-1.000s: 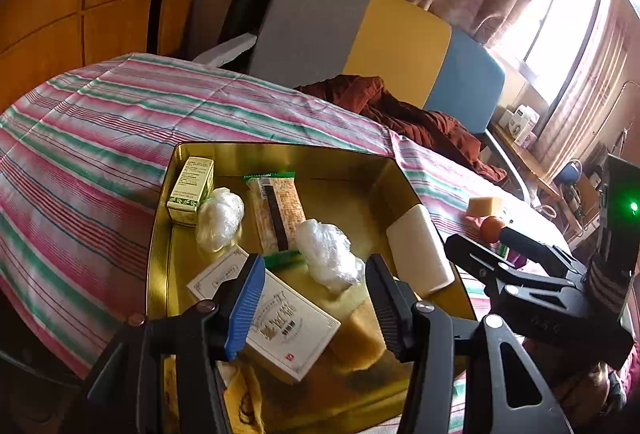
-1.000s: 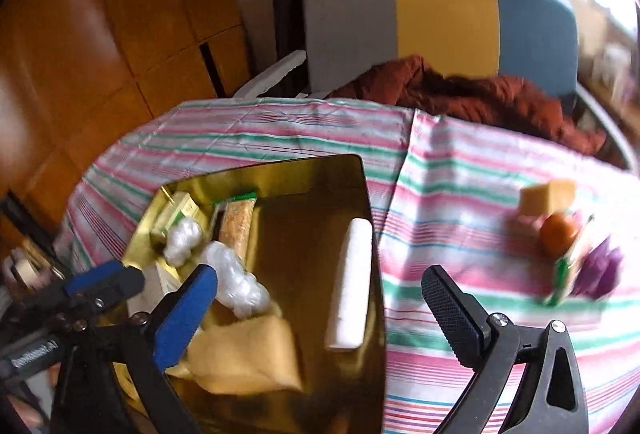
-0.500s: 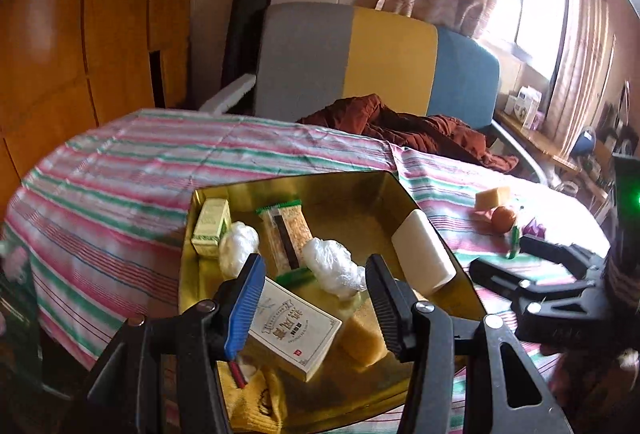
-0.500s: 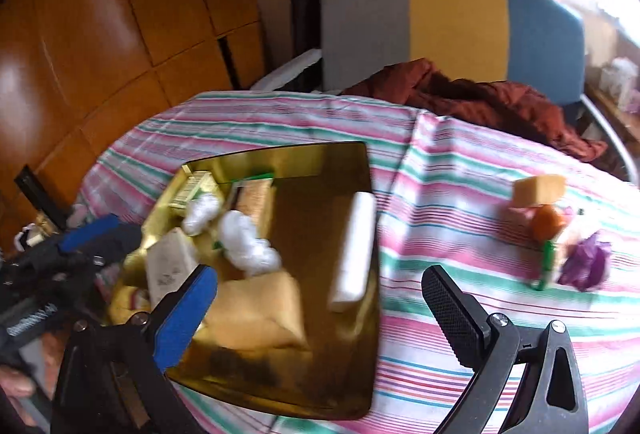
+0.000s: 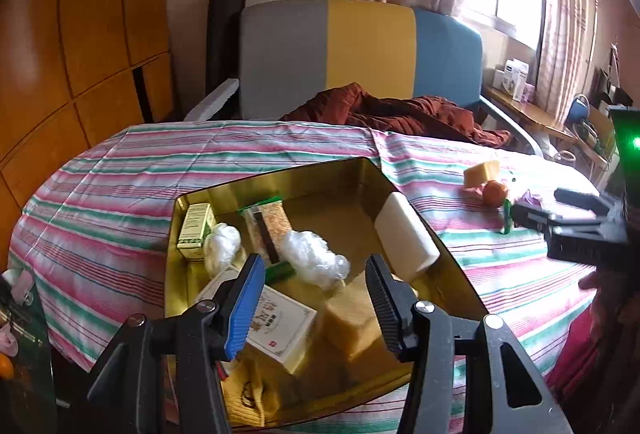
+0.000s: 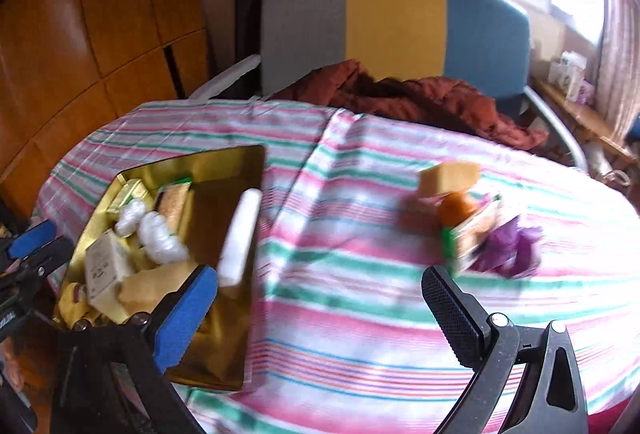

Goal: Organize objects
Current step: 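Carry cotton ball and white block to the gold tray and release both, then move both grippers back to the pile beside the orange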

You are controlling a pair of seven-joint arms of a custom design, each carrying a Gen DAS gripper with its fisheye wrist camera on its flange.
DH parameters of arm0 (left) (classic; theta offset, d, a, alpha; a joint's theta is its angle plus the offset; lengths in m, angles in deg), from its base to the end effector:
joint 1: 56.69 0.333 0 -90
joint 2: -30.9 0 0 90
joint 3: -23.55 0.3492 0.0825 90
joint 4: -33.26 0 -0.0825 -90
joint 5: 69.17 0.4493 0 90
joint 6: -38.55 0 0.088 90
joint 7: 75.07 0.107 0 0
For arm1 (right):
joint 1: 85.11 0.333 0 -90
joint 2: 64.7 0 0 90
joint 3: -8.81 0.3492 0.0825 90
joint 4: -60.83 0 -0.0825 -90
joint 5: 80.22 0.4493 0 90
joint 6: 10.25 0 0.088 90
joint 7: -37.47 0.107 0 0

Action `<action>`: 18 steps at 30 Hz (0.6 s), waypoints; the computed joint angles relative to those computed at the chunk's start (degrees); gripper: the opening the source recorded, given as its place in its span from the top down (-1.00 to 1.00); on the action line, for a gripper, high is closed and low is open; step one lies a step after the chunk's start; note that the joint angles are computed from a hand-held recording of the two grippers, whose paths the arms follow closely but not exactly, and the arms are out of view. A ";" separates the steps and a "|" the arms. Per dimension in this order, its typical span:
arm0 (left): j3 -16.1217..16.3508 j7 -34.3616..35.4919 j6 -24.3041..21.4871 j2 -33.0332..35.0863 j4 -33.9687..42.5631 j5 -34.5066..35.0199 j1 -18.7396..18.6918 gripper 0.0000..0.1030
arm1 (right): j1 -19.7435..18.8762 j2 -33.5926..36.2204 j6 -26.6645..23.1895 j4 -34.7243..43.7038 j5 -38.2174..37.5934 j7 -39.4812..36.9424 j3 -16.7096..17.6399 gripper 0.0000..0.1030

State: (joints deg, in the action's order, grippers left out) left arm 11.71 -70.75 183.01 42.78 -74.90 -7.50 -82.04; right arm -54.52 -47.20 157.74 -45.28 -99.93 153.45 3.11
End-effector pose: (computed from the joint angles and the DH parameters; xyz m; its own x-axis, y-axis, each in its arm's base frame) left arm 0.5607 -0.4262 0.4422 0.0780 -0.9967 0.0203 -0.6617 -0.0670 -0.7468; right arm 0.6584 0.3366 0.4436 0.3025 -0.9532 -0.0036 -0.6691 -0.2097 -0.7130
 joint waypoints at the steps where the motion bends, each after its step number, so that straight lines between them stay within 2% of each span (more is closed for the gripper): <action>1: -0.08 0.44 -0.10 0.21 0.31 -0.05 -0.07 -0.03 | 1.90 -0.17 0.07 -0.09 -3.01 2.69 -2.43 -0.99; 3: -0.20 1.56 -0.39 0.81 1.13 -0.34 -0.29 -0.03 | 5.41 -0.57 -0.13 -0.01 -11.08 9.59 -7.39 -0.99; 5: -0.19 2.83 -0.44 1.44 1.95 -0.94 -0.47 -0.03 | 5.82 -0.75 -0.91 0.39 -15.86 13.23 -8.76 -0.99; 14: 0.05 9.92 -0.21 5.13 6.29 -4.89 -1.88 -0.03 | -2.81 0.33 -3.97 3.49 -16.95 13.89 -4.88 -0.99; 18: 0.39 13.41 0.75 6.93 8.27 -7.37 -2.48 -0.03 | -5.47 2.00 -5.58 5.44 -15.85 13.73 -5.17 -0.99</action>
State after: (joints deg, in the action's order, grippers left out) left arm 12.10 -57.34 183.76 49.72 -66.63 -14.87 -84.51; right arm -59.99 -45.20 152.16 -39.84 -115.78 167.18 -2.06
